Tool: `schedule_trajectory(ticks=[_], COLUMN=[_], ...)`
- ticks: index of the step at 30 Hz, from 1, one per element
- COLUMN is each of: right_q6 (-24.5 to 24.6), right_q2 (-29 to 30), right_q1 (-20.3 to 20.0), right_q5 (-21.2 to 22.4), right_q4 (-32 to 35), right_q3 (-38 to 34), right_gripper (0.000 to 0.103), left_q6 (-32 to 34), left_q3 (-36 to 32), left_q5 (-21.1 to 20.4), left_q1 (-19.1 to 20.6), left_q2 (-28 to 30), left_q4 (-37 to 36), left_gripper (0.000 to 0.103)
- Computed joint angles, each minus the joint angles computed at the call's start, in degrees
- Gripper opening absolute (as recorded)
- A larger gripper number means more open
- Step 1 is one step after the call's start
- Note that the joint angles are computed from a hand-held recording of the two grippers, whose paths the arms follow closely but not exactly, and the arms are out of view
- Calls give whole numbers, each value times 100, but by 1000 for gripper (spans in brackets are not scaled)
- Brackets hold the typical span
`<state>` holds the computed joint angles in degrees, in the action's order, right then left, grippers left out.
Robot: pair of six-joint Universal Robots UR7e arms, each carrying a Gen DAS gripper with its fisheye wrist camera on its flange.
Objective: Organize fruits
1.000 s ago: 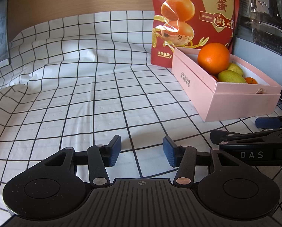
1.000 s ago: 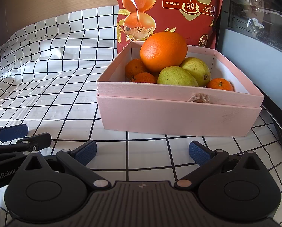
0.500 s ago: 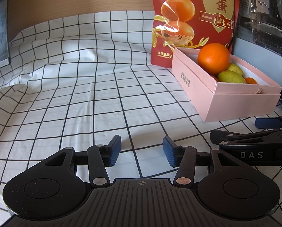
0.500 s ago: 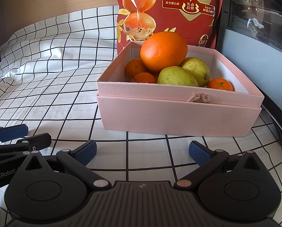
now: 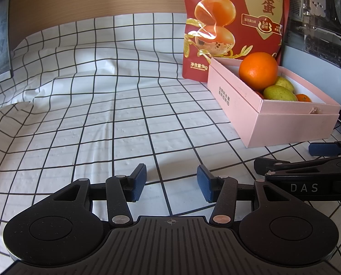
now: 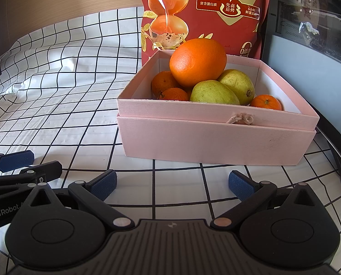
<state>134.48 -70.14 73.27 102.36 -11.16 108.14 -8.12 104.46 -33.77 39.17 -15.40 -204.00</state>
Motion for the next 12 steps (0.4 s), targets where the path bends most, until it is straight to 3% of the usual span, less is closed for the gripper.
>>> schedule_trajectory(ticks=[12], right_q6=[0], right_q2=[-1], right_q1=[-2], right_q5=[-2], right_q4=[5], right_q3=[-4], right_gripper=[103], left_q6=[-15], left_q3=[-2], left_q5=[22], left_q1=[-9], left_q2=[5], left_q4=[15], left_gripper=[54])
